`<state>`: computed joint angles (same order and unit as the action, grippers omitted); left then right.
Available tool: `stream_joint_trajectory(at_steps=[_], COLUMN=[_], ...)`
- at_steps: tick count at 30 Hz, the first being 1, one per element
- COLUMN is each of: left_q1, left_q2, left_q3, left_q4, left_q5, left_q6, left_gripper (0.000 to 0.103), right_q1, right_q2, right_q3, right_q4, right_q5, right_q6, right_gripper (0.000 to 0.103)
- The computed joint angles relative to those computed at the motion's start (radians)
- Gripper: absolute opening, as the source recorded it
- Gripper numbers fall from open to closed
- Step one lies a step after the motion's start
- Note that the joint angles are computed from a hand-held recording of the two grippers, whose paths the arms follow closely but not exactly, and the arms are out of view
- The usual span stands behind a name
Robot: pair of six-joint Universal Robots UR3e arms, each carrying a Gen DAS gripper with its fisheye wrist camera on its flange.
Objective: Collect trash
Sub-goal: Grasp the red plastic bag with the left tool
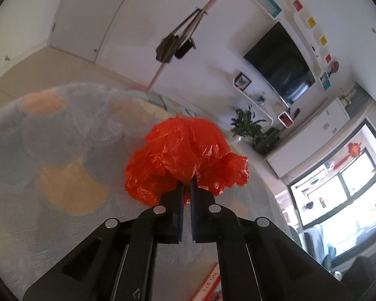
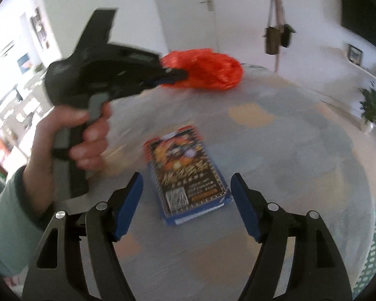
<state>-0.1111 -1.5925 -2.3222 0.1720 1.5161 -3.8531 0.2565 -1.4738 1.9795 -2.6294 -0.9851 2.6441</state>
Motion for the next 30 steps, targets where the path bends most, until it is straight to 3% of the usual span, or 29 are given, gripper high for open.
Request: stream_joint_trajectory(at_steps=[4, 9, 11, 12, 14, 16, 25, 26, 27, 30], left_q1=[-0.023, -0.042, -0.049, -0.044, -0.038, -0.021, -0.227, -0.266, -0.294, -0.388], left_q2=[0.038, 0.045, 0.049, 0.056, 0.055, 0.055, -0.006, -0.022, -0.038, -0.098], left_q3=[-0.004, 0.012, 0.012, -0.001, -0.016, -0.036, 0.127, 0.166, 0.194, 0.338], left_q4=[-0.022, -0.039, -0.037, -0.025, 0.019, 0.071, 0.042, 0.023, 0.013, -0.076], left_q5=[0.047, 0.084, 0.093, 0.085, 0.074, 0.036, 0.156, 0.182, 0.202, 0.277], left_q6=[0.009, 0.024, 0.031, 0.035, 0.03, 0.031, 0.043, 0.044, 0.044, 0.054], left_gripper=[0.002, 0.001, 0.001, 0.001, 0.001, 0.0, 0.0, 0.0, 0.0, 0.0], right_q1=[0.075, 0.132, 0.159, 0.166, 0.186, 0.183, -0.027, -0.068, -0.104, -0.272], right_q2=[0.0, 0.105, 0.134, 0.138, 0.142, 0.15, -0.106, -0.15, -0.185, -0.306], right_q3=[0.024, -0.12, -0.153, -0.156, -0.154, -0.154, 0.099, 0.128, 0.143, 0.153], right_q4=[-0.1, -0.061, -0.067, -0.069, -0.094, -0.107, -0.187, -0.184, -0.178, -0.018], right_q5=[-0.096, -0.159, -0.189, -0.193, -0.226, -0.221, -0.132, -0.114, -0.115, 0.012], right_q6=[0.018, 0.098, 0.124, 0.128, 0.142, 0.162, 0.182, 0.181, 0.178, 0.12], right_gripper=[0.069, 0.069, 0.066, 0.06, 0.059, 0.058, 0.055, 0.036, 0.0, 0.0])
